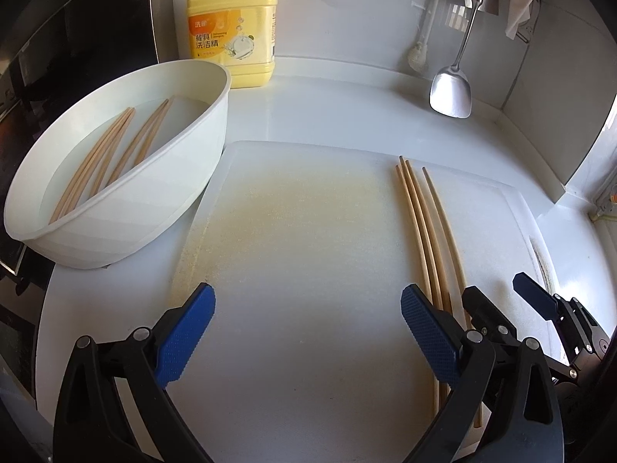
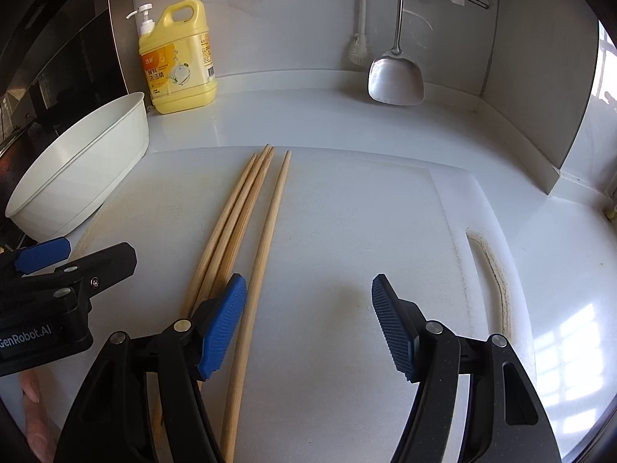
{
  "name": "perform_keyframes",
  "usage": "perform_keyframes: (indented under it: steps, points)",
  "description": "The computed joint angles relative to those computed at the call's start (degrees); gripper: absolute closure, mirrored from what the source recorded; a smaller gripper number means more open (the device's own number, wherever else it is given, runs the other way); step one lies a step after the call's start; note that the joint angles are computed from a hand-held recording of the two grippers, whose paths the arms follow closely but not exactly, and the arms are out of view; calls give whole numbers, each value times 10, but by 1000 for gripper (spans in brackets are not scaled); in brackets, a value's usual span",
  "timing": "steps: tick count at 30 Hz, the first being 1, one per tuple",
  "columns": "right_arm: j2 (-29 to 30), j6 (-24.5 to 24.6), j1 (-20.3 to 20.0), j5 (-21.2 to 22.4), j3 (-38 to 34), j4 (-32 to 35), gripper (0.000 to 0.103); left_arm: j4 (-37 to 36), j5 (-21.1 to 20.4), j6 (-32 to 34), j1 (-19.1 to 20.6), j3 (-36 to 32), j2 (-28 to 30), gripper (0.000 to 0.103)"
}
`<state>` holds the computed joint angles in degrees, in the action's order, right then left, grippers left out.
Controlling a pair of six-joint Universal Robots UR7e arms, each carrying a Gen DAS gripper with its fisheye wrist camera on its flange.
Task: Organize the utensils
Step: 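Position both open tools around the next chopstick on the board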
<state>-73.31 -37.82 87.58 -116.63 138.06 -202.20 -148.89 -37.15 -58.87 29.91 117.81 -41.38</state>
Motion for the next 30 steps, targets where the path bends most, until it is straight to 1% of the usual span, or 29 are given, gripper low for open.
perform_keyframes:
  steps: [3,4,7,12,20,30]
  points:
    - [-7,-3,-9,-2,1,-7,39,-9,-7,10,2,-4,7,8]
    - [-16,-2,-15,8,3,1,39,-13,-9,14,2,-5,9,8]
    - [-23,1,-23,1,2,-1,39,-21,-11,23,2,-11,18,8]
    - [-52,19,-42,34,11,18,39,-32,-15,40,2,-22,34,8]
    - [-60,23,-49,39,12,27,39,-33,-21,58,9,-36,52,8]
    - [-59,19,-52,40,9,32,39,-25,-6,42,11,-32,49,5]
